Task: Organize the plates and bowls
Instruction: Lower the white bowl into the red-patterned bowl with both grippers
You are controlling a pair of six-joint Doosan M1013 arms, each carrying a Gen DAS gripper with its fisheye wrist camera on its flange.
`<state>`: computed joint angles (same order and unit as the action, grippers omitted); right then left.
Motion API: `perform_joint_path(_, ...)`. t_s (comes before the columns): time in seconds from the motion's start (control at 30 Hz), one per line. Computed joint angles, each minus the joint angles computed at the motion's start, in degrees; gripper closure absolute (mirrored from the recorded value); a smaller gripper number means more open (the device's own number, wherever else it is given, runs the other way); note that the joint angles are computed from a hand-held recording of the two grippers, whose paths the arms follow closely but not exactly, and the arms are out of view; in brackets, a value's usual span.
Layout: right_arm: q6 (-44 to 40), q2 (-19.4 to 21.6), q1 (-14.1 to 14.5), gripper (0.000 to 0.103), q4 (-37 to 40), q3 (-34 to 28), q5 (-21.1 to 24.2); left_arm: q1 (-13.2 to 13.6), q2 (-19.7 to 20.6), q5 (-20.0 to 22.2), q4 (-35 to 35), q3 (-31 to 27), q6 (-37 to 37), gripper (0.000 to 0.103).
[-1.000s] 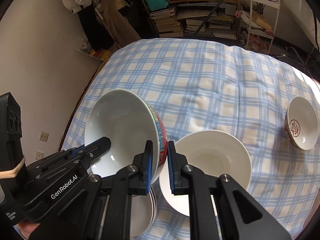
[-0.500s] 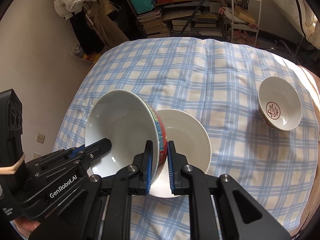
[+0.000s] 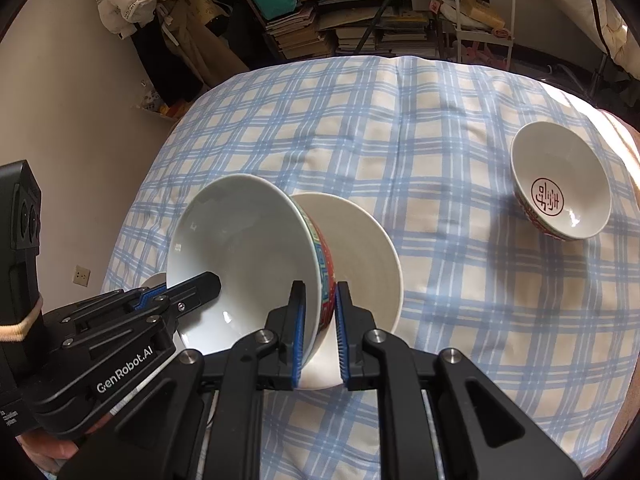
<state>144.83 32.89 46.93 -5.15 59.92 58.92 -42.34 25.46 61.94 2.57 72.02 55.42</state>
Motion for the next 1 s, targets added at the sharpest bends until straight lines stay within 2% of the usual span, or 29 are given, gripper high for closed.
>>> perform_joint_path(0.23, -0.3, 0.0, -0.5, 0.088, 1.2, 0.9, 0.5, -0.7, 1.0, 0.7, 1.1, -0.5, -1.1, 0.093)
perform_joint_path(0.47, -1.9, 0.9, -0.2, 0.088, 0.0, 0.0, 3.0, -1.3, 1.9, 2.8, 3.0, -1.7, -1.2, 0.093)
perform_joint_path(0.73, -1.4, 1.0, -0.4, 0.088, 0.4, 0.7, 2.6, -1.6, 2.5, 3.6, 2.8, -1.6, -2.2, 0.092)
perform_joint_path(0.83, -1.8, 1.2, -0.1, 0.088, -1.1, 0.5, 3.6, -2.2, 2.7, 3.7, 4.2, -1.8, -1.8, 0.091)
perform_joint_path(1.0, -1.6, 0.5, -0.6, 0.088, -0.1, 1.7, 2.2, -2.9, 2.9, 4.3, 6.8, -2.1, 0.9, 0.091)
